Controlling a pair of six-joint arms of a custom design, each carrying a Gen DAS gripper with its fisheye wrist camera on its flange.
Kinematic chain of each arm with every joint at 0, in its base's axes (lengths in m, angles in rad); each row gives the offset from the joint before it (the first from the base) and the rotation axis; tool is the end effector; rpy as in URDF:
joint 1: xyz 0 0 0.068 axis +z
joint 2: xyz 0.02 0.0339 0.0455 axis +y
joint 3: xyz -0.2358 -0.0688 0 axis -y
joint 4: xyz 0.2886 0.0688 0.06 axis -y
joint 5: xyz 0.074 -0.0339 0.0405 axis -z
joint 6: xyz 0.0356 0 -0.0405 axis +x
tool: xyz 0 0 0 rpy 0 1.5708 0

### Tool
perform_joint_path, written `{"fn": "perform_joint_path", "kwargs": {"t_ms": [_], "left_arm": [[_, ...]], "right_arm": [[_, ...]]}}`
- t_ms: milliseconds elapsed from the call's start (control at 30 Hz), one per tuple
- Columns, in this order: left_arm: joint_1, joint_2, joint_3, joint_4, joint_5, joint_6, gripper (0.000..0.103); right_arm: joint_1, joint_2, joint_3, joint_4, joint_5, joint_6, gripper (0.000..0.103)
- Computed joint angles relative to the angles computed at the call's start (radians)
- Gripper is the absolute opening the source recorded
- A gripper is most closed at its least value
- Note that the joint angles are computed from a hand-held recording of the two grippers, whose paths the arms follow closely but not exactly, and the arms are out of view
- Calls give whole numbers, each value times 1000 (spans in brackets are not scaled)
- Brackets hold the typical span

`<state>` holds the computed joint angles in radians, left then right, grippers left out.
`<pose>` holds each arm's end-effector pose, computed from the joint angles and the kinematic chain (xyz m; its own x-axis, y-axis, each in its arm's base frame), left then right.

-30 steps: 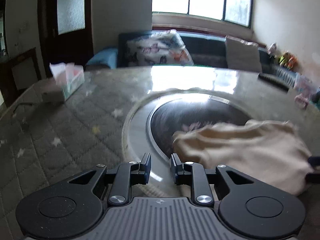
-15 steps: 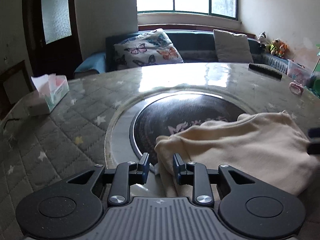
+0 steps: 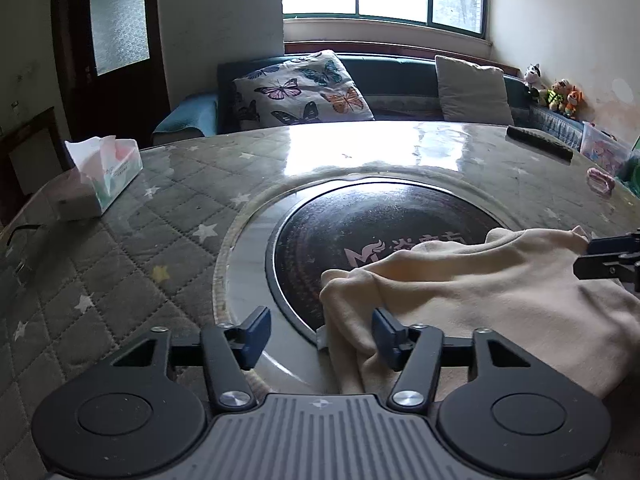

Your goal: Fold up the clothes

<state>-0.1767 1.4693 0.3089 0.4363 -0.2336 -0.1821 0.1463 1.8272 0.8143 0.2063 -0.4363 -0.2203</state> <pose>0.2452 -0.0354 0.0354 -0.6414 -0.0644 -0.7645 -0.1178 0.9929 0.0152 0.3510 0.0669 0.0518 -0.6049 -0.2893 -0.7419 -0.5673 0.8104 0.1465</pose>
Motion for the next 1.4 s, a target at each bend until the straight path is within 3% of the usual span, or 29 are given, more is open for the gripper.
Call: {"fn": "perform_joint_path", "kwargs": {"t_ms": [200,333,400,533,833,1133,1400], "left_arm": [[-31,-87,-57,-16,-26,-22,90],[-77,-169,-106,-37,-68,-30,103],[-100,-210,-128,-53,-88,-37,103],[-140,-297,-165,-110,-113,-70,103],[-243,-374,-197,-188,-182,-101,103],[-161,-358,-185,-180,-105,-145,103],[-48,-427,-203,-211,-38,-137,103]], "right_arm": [[1,-76,-91,67,26,14,83],[-1,-139,-149,81,29,21,89],[0,-168,-178,86,31,26,98],[5,-228,-244,106,51,31,103],[15,-317,-330,87,63,42,103],[-1,-224,-259,83,70,98,103],[76,-284,-280,70,53,56,103]]}}
